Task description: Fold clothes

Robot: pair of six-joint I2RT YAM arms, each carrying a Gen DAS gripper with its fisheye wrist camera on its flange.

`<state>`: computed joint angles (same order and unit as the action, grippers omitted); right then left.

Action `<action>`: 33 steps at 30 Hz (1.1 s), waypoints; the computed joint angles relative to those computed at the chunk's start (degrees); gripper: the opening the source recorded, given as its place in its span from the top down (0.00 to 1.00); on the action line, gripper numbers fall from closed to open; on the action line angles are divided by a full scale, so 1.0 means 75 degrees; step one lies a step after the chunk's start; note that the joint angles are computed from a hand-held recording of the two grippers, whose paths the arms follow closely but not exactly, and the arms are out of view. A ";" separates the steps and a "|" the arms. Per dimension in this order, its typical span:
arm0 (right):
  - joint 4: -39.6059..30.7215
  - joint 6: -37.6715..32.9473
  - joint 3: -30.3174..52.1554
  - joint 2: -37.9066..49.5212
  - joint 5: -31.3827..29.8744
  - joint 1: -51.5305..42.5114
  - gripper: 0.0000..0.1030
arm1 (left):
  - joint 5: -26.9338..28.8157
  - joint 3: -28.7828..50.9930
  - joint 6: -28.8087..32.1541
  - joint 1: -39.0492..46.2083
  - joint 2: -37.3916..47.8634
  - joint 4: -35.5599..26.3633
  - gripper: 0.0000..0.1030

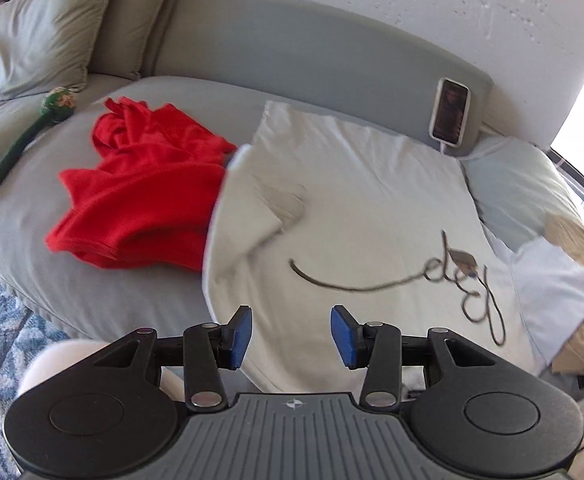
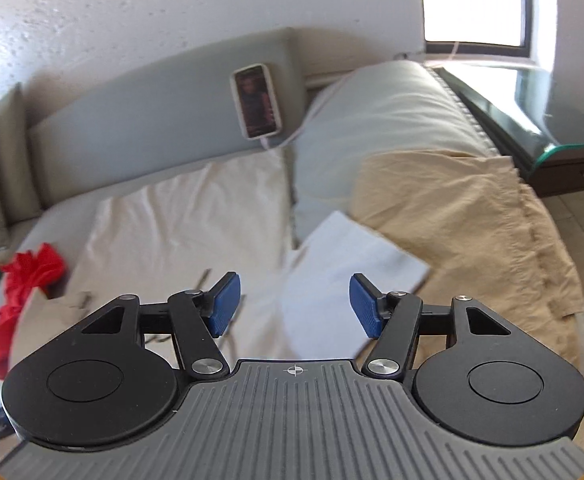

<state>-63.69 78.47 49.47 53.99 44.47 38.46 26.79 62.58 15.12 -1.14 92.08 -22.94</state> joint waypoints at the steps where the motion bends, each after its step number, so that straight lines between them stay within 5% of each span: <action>1: 0.0280 0.0001 0.0043 0.0060 -0.0028 0.0254 0.39 | 0.0040 0.0276 -0.0032 0.0048 0.0187 0.0083 0.60; 9: 0.2939 -0.0430 -0.0283 0.0686 -0.0931 0.0589 0.39 | -0.0129 0.3999 0.1246 -0.0476 0.2670 -0.0851 0.66; 20: 0.3366 -0.0239 -0.0459 0.1165 -0.1661 0.0273 0.39 | -0.1521 0.7899 0.1425 -0.1381 0.5525 -0.3262 0.70; 24: 0.3329 -0.0184 -0.0461 0.1212 -0.1751 0.0222 0.39 | -0.1692 0.7557 0.1305 -0.1399 0.5349 -0.2918 0.99; 29: 0.3346 -0.0122 -0.0497 0.1187 -0.1797 0.0256 0.39 | -0.1052 0.5380 0.1138 -0.1126 0.3837 -0.1132 0.99; 33: 0.3330 -0.0013 -0.0509 0.1187 -0.1806 0.0356 0.39 | -0.0342 0.3351 0.0165 -0.0544 0.2446 0.0851 0.99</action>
<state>-38.72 78.37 45.65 62.89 30.92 41.13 24.23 87.71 16.35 -5.22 110.42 -16.56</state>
